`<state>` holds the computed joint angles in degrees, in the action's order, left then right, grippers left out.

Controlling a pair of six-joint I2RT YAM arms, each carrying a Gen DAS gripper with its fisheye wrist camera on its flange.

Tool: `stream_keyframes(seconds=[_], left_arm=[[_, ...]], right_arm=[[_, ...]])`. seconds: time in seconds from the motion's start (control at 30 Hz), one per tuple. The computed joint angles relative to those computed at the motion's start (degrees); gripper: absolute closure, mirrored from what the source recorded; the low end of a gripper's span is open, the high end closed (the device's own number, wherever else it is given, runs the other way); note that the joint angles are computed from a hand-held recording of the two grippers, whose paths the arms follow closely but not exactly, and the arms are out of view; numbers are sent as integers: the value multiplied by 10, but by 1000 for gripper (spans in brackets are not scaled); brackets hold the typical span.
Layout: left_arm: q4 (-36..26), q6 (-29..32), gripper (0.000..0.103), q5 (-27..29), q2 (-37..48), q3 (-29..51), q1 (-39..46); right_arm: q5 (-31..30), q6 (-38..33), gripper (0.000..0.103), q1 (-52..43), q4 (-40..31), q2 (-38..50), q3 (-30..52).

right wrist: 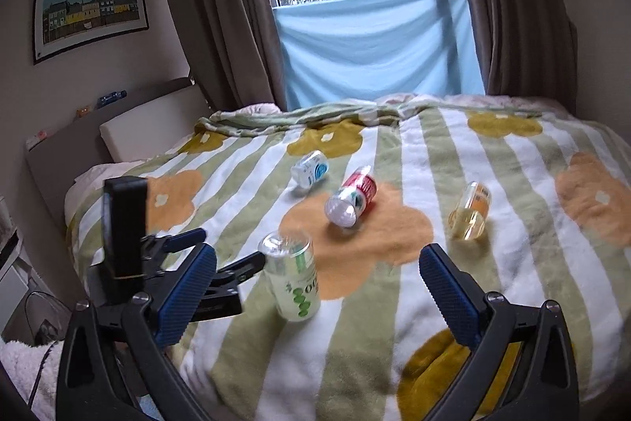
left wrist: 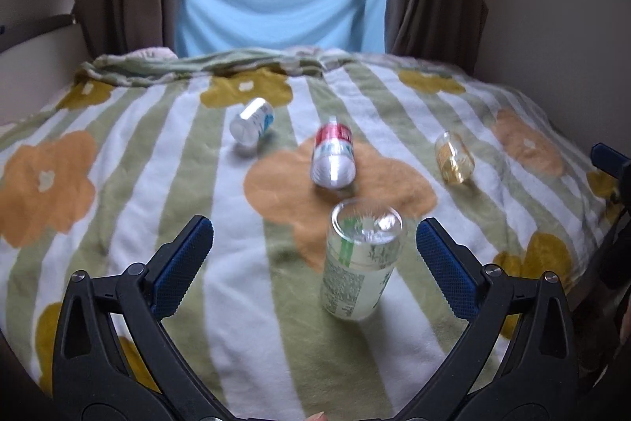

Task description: Flip cup upside down

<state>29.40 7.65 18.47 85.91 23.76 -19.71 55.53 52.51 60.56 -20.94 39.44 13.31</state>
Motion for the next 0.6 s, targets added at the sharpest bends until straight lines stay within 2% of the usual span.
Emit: stream_keyframes(seconds=[0.17, 0.27, 0.37, 0.4, 0.53, 0.6], left_arm=[[-74, 2, 0, 64, -182, -12, 86], [-95, 17, 0, 93, -233, -15, 131], [-81, 36, 0, 92, -268, -35, 156], [-72, 39, 0, 95, -280, -46, 165], [-46, 47, 0, 104, -294, -70, 184], [-45, 49, 0, 106, -300, -76, 187]], right_arm=[[92, 22, 0, 13, -56, 63, 73], [145, 39, 0, 27, -60, 86, 88], [155, 73, 0, 24, -80, 117, 109], [157, 100, 0, 22, -109, 143, 125], [188, 314, 0, 53, -302, 298, 210], [191, 330, 0, 60, -310, 309, 214]])
